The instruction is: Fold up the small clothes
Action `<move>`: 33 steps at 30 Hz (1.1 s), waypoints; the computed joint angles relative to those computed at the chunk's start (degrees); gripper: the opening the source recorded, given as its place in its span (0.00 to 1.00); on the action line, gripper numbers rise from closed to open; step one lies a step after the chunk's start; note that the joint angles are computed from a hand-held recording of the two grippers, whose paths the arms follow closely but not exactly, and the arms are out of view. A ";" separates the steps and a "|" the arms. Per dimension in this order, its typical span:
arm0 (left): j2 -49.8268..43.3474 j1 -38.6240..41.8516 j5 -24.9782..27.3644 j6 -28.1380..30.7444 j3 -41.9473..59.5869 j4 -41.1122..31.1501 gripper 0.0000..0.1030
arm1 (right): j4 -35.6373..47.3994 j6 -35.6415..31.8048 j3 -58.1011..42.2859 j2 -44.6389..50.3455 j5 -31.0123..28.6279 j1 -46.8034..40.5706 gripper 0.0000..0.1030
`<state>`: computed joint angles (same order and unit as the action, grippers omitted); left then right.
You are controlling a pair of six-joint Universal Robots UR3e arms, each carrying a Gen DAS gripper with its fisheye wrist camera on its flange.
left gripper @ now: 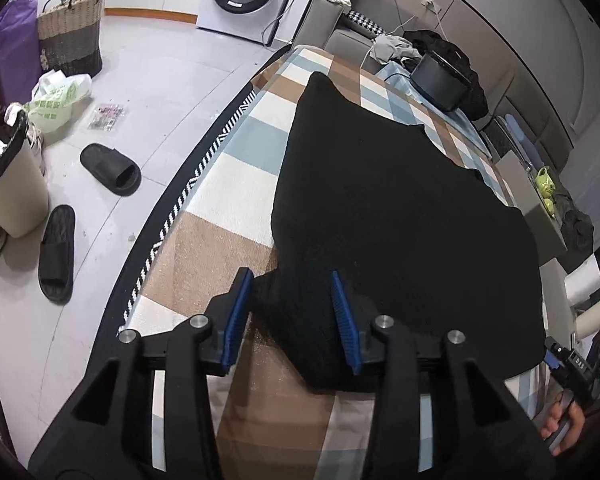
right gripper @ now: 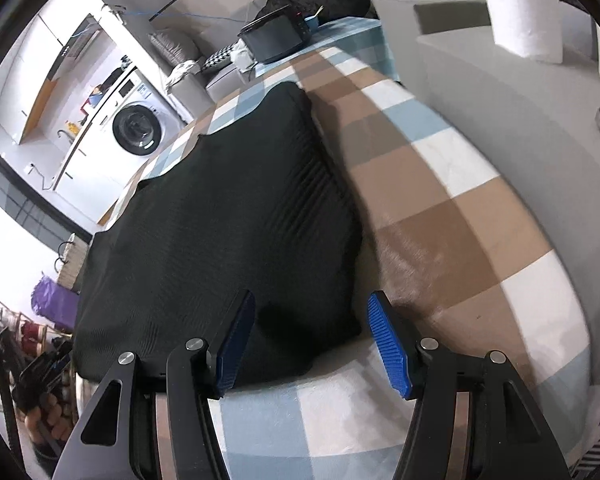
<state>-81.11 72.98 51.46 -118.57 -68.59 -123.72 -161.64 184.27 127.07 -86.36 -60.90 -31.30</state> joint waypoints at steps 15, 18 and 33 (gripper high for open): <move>1.11 -2.00 1.66 -1.75 -0.08 2.37 0.36 | -2.77 -0.01 -2.12 1.55 -8.71 5.92 0.22; 1.42 -3.08 2.12 -2.06 -0.56 3.04 0.36 | -6.75 0.50 0.57 -1.00 -4.27 3.19 0.47; 4.74 -2.88 6.10 -3.52 -6.84 10.70 0.47 | -2.38 -4.08 -14.74 10.89 -13.36 15.06 0.57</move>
<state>-76.37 70.10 57.57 -122.09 -75.42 -113.03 -164.01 180.19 112.33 -75.47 -74.26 -16.25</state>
